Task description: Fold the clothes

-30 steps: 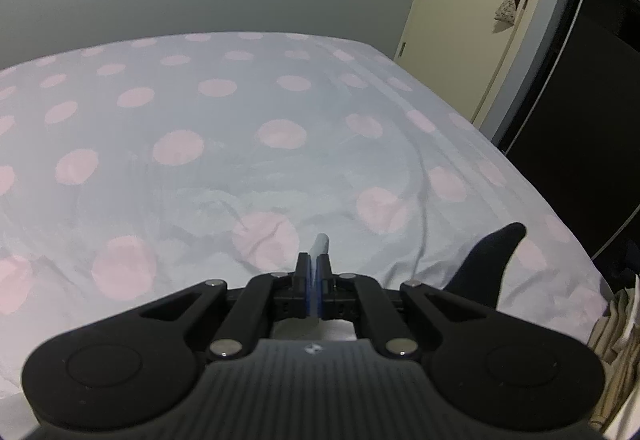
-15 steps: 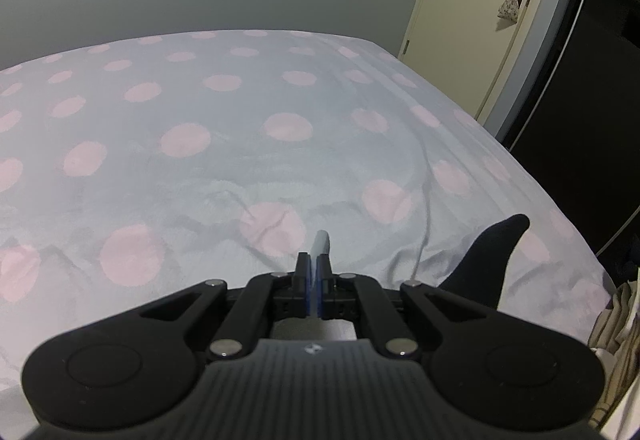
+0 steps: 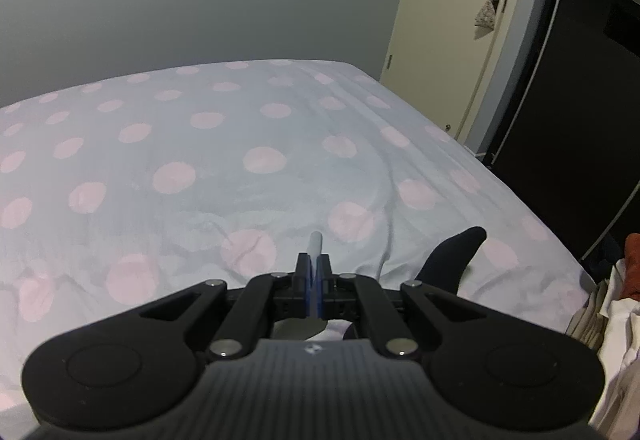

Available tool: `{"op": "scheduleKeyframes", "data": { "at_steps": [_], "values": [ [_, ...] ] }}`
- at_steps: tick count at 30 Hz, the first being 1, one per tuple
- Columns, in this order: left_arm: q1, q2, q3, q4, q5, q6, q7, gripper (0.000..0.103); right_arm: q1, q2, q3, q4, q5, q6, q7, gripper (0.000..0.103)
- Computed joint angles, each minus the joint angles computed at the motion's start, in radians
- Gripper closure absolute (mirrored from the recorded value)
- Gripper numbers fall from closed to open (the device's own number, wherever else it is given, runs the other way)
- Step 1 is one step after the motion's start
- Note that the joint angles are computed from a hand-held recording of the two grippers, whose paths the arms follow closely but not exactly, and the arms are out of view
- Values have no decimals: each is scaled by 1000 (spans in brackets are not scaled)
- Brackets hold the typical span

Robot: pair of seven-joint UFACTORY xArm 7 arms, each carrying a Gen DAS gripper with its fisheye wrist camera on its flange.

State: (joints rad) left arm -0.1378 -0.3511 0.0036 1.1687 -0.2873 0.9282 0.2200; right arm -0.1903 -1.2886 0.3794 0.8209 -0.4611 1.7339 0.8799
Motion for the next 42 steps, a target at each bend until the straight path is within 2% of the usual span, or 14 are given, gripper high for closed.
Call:
{"op": "scheduleKeyframes", "data": {
  "at_steps": [6,12,17,24,27,29,31,32,36,42],
  "values": [
    [34,104,-55,89,125,-133,-137,103,-7,12,-26,-21,-2,-3,16,100],
    [33,254,-94,163,301,-217,-278,102,3,31,-80,-113,19,-94,84,100],
    [-4,374,-102,238,469,-243,-412,102,11,96,-111,-194,0,-229,131,100],
    [-67,513,-72,312,598,-232,-522,102,-7,195,-152,-248,-41,-353,162,96],
    [-70,532,-67,308,567,-240,-505,99,-10,184,-171,-259,-46,-370,165,81],
    [-68,509,-59,272,566,-285,-512,99,-10,150,-171,-268,-47,-369,164,77],
    [-50,479,-65,245,509,-303,-461,94,-4,118,-164,-265,-31,-347,158,77],
    [-40,461,-69,234,470,-299,-423,91,1,103,-156,-260,-17,-331,156,76],
    [-11,344,-71,155,348,-273,-232,90,48,26,-126,-247,58,-278,147,75],
    [10,165,-31,49,194,-119,18,83,151,-53,-22,-202,243,-191,196,70]
  ]
}}
